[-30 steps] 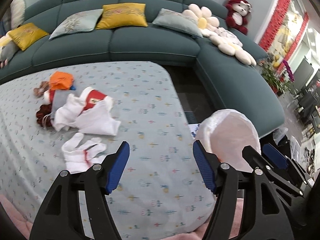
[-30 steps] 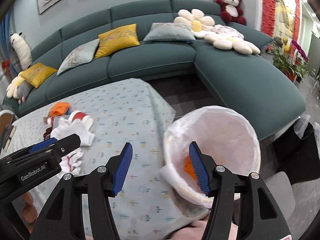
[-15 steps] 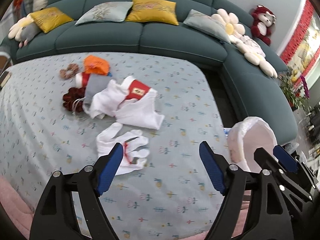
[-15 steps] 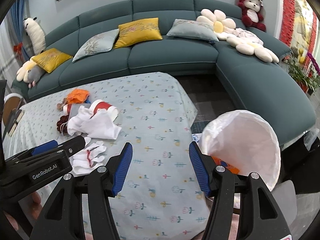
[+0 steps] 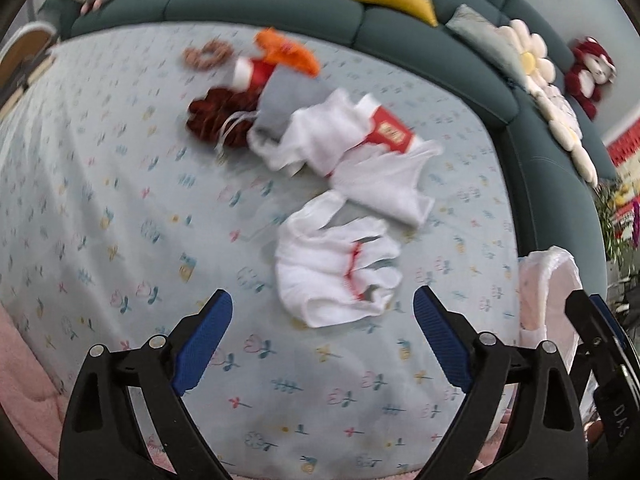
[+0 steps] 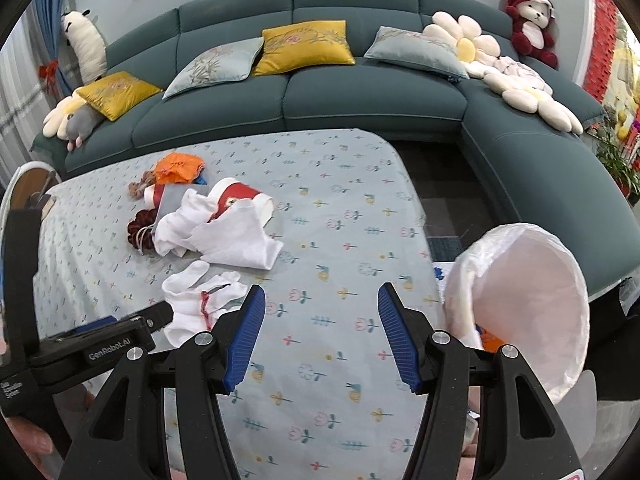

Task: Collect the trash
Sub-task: 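Move both tools back over the table toward the white gloves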

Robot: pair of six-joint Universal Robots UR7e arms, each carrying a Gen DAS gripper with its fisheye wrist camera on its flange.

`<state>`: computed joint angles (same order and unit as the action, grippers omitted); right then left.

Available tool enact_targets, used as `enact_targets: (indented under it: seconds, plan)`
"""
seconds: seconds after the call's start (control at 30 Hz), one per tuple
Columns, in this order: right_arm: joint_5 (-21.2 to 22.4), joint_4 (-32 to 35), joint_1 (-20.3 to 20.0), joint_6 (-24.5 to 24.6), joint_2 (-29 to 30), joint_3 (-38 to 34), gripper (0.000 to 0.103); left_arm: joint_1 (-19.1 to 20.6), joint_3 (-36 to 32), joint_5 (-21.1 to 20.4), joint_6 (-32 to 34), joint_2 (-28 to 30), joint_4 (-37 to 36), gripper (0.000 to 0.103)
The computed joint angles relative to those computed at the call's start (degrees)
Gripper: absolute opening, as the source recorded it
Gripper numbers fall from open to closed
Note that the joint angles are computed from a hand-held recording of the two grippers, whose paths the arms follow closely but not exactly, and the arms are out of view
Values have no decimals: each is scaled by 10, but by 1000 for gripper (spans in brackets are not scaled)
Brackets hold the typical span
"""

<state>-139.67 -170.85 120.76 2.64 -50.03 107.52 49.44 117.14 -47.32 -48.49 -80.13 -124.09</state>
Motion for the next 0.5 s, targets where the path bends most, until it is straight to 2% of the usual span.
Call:
enact_targets:
  seconds: [0.3,0.5]
  plan:
    - [10,20,-3,5,30,-27,57,33,-2,-20,-11,3,8,87]
    - [15,34,-9,10,39,-32,57,47,-11,-17,-14,22,26,85]
